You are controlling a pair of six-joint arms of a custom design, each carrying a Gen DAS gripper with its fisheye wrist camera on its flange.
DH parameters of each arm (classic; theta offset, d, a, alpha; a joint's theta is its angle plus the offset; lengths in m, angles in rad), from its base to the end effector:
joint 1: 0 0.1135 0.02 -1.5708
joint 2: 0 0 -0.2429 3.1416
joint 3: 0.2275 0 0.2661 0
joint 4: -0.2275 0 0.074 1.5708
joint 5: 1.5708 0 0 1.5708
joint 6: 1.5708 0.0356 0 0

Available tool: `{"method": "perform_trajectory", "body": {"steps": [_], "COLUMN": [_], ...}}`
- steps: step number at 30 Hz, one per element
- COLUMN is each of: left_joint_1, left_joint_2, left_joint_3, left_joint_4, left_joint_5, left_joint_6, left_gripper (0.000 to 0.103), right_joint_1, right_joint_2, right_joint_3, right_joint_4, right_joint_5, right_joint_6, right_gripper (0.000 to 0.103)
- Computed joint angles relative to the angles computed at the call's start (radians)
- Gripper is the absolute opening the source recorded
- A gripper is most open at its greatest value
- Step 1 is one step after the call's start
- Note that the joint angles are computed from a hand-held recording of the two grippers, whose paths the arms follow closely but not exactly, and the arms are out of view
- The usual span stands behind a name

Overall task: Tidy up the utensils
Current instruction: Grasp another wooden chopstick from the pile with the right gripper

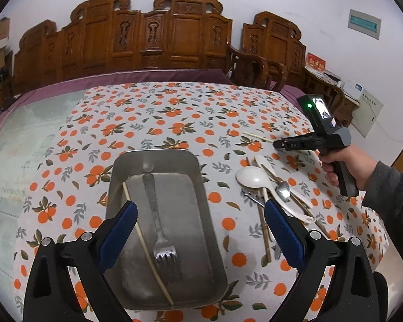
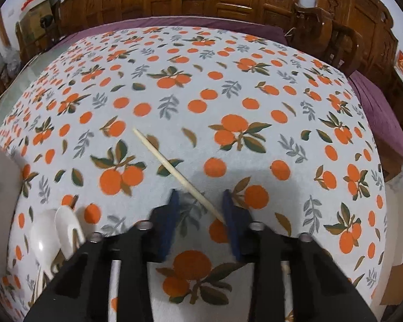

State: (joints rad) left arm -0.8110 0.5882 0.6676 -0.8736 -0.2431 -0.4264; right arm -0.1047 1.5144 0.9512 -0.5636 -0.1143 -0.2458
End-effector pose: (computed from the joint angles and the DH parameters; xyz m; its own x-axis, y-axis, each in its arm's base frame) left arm 0.1079 -0.1012 0.2512 -0.6903 0.1438 -0.7091 0.3317 0.9339 -0.1335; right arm 0.3033 -0.0278 0.1696 -0.8845 -0.1501 -0.4417 -0.1651 0.9863 -0.0046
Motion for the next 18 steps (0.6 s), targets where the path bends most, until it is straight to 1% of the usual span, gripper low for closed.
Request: {"method": "perform_trajectory", "body": {"steps": [3,5,9,12,15,16,18], "left_joint_1": [-0.049,-0.084,-0.171,-0.235,-0.324,-0.352,-0.415], "left_joint_2": [0.005,0.007,0.021,0.032,0.043,0.052,0.077], "left_joint_3": [0.006,0.009,0.016,0.022,0.033,0.038,0.047], "left_joint_4": [-0.009,-0.014,-0.025,-0.038,-0.059,-0.063,-0.069], "left_joint_5": [-0.032,-0.05,-0.107,-0.142,-0.203,-0.222,-0.262], "left_joint_6": [-0.027,-0.044,-0.088,-0.133,-0.188,-0.205,-0.248], "left_gripper": [0.092,0.092,0.092,0.092,0.092,0.092,0.092], "right_joint_1": [0.0,0.0,-0.008,-0.024,-0.051,-0.058,-0.09], "right_joint_2": [-0.039,-0.08,-0.191,-0.333,-0.52,-0.605,-0.746], "right_joint_3": [-0.023,-0.056,-0.137,-0.219,-0.292,-0.317,-0.345], "right_joint_4": [-0.038,-0.053,-0.087,-0.132,-0.225,-0.268,-0.359], "right_joint_5": [0.0,0.006,0.018,0.009,-0.01,-0.004,-0.033], "right_joint_6": [-0.012,-0.017,-0.019,-0.022,-0.018,-0.013,-0.023], "right_gripper": [0.01,0.006,0.006,0.006,0.006,0.006,0.006]}}
